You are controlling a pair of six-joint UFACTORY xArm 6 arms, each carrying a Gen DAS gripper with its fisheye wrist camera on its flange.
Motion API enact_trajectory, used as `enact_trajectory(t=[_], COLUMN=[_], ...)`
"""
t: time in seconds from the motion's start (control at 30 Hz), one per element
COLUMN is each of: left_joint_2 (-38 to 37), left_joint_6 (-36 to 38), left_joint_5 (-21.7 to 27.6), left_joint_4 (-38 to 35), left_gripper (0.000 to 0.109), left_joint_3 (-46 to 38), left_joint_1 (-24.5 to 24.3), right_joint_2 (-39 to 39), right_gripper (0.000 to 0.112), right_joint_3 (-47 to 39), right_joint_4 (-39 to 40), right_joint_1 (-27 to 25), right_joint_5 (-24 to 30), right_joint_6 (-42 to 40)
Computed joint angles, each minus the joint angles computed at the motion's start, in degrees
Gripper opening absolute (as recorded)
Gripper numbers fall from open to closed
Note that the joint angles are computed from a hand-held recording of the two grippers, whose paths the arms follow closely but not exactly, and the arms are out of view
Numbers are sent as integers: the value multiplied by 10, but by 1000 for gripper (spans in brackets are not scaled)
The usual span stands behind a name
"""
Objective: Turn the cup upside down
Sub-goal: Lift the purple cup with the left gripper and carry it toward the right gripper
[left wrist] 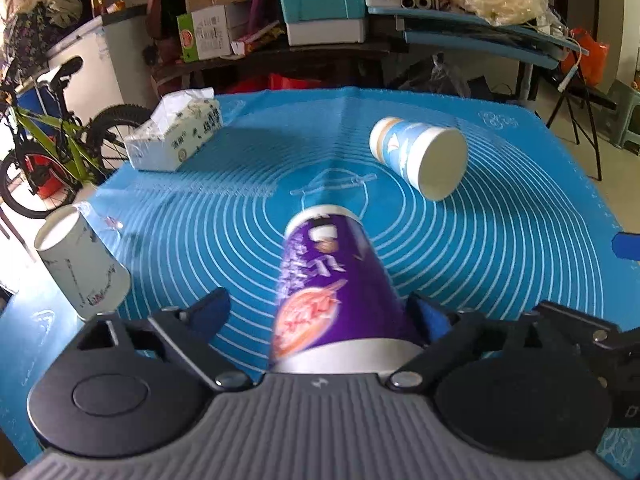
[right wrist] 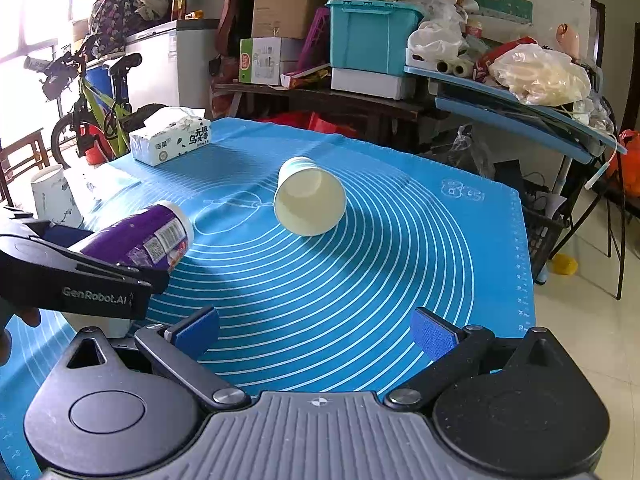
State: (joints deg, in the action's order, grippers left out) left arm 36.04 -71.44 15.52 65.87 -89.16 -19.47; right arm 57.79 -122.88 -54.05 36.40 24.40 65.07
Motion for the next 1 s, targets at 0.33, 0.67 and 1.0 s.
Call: enact_trajectory(t=[0.33, 0.67, 1.0], left_joint_2=[-6, -43, -103], left_joint_6=[-32, -74, -132], left_joint_5=[-6, -11, 1], left_joint_4=[33, 65, 118], left_gripper=[96, 97, 97], left_joint_3=[1, 26, 80], left_joint_1=[5, 9, 24], right_joint_2=[4, 1, -9], right_gripper=[103, 103, 103], right_joint_3=[-3, -3, -8], right_joint_4=[9, 6, -5], right_joint_1=[-2, 0, 7], right_joint_5=[-2, 3, 18], right_joint_6=[-3, -1, 6])
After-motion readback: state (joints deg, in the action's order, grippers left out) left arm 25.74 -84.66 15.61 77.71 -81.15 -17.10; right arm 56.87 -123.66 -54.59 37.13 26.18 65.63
